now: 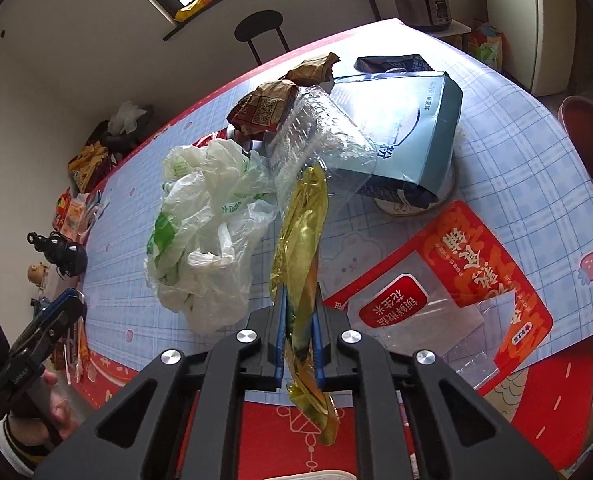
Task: Collect trash
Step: 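Reach the right tool to the gold foil wrapper and close on it, then grasp the white-green plastic bag with the left tool while the right tool holds the gold foil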
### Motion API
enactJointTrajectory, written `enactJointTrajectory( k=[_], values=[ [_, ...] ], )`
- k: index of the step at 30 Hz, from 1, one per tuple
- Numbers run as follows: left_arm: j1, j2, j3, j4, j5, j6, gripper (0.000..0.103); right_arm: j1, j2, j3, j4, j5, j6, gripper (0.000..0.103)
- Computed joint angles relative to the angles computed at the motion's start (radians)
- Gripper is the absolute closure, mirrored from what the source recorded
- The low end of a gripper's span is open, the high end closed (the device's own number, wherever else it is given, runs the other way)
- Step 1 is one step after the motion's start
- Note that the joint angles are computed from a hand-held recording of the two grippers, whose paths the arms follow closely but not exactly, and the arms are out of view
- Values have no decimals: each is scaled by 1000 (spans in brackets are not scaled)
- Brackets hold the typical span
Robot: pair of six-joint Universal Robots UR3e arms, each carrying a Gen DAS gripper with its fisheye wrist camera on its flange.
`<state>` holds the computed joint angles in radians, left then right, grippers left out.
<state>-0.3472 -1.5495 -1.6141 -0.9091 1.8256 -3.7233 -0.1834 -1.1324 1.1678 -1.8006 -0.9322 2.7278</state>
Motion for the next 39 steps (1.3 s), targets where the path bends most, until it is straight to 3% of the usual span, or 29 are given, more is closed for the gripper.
enactJointTrajectory(
  k=[9,16,21,26,30,35,39],
  values=[
    [12,-39,-28,74,-60,31,20,-93,-159,153,-57,97,-37,91],
    [60,-163,-20,215,-149,137,8,-181,-264,239,-107,102,-54,91],
    [26,-334,93,224,-84,248,7,-235,-303,281,-123,94,-49,91],
    [41,-406,128,205,-73,201,9,-269,-331,302,-137,98,-50,91],
    [70,-367,79,210,-126,197,31,-276,-337,304,-145,109,-49,91],
    [88,-296,5,206,-123,201,78,-269,-346,298,-148,138,-50,91],
    [105,-171,-93,217,-131,176,85,-261,-350,289,-158,171,-50,91]
  ],
)
